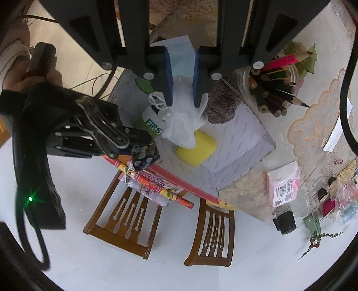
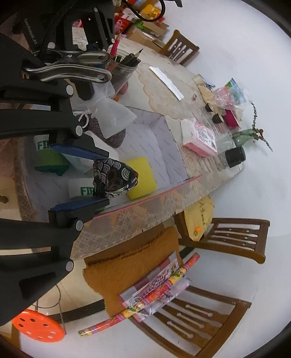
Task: Organize soft objects
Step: 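Lower and release the mesh bag into the box while the right releases the pouch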
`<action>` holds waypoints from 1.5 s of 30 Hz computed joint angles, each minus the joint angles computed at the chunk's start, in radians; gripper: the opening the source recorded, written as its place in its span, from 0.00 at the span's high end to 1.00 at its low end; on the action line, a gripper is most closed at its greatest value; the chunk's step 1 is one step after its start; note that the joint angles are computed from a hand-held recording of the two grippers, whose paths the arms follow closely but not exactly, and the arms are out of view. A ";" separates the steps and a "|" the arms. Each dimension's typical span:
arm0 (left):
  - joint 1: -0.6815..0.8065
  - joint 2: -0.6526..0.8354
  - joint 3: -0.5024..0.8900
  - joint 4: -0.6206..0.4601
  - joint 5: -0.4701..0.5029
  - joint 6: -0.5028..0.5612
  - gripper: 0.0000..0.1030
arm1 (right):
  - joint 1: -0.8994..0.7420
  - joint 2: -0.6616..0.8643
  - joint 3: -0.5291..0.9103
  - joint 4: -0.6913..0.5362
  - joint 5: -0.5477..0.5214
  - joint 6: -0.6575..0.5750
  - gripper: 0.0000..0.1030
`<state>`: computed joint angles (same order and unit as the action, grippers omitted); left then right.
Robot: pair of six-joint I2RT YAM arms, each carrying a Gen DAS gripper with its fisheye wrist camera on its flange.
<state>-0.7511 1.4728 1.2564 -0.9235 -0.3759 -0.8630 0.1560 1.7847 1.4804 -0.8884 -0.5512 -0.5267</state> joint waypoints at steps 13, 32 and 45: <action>-0.005 0.042 0.028 -0.004 -0.008 0.006 0.77 | 0.019 0.102 0.112 -0.055 -0.011 -0.048 0.66; -0.034 0.035 0.038 -0.028 -0.029 0.006 0.62 | 0.015 0.054 0.071 -0.017 0.002 -0.012 0.65; -0.095 -0.039 -0.006 -0.018 -0.022 0.031 0.62 | -0.039 -0.067 -0.067 0.011 0.016 0.046 0.65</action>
